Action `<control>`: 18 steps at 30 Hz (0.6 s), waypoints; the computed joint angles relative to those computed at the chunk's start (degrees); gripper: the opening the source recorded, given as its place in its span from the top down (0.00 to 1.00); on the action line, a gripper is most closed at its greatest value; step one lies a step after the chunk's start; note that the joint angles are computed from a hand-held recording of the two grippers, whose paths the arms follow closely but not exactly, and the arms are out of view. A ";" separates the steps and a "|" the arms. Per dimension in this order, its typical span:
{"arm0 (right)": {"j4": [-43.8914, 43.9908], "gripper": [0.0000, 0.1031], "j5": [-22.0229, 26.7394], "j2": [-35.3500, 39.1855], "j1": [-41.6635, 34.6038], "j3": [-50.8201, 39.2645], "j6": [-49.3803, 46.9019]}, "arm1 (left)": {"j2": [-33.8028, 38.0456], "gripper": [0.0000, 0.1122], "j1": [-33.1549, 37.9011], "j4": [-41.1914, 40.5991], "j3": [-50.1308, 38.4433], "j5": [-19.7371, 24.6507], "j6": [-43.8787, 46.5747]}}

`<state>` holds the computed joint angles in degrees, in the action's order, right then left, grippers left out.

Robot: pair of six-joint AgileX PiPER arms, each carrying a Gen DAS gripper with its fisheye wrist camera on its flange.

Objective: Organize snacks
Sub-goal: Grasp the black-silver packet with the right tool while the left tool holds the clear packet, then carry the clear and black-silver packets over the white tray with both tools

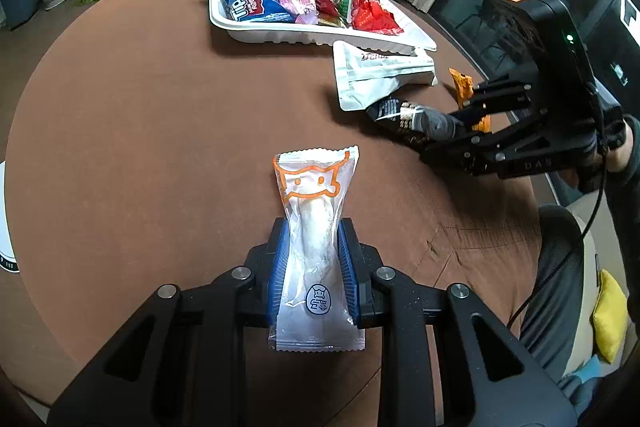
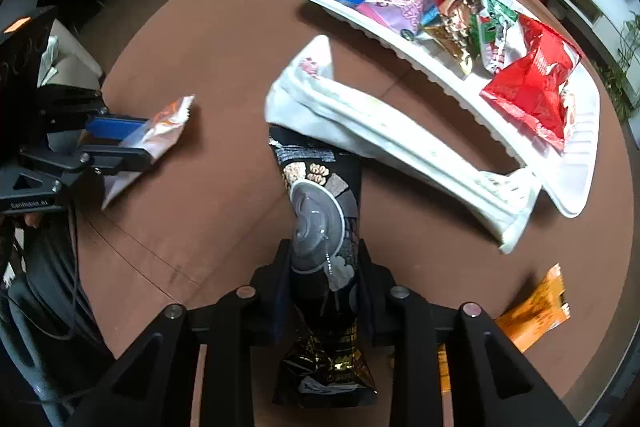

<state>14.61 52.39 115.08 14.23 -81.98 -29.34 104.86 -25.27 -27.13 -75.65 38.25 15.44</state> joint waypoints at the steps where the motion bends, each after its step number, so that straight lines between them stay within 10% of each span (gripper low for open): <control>1: 0.30 0.73 -0.57 -0.14 0.54 0.48 0.65 | 0.07 0.80 0.06 -0.10 -0.07 -0.01 0.01; 18: 31.46 0.76 -9.99 -13.11 -3.12 22.60 -9.66 | -2.26 0.80 1.19 -10.01 3.13 -0.48 6.66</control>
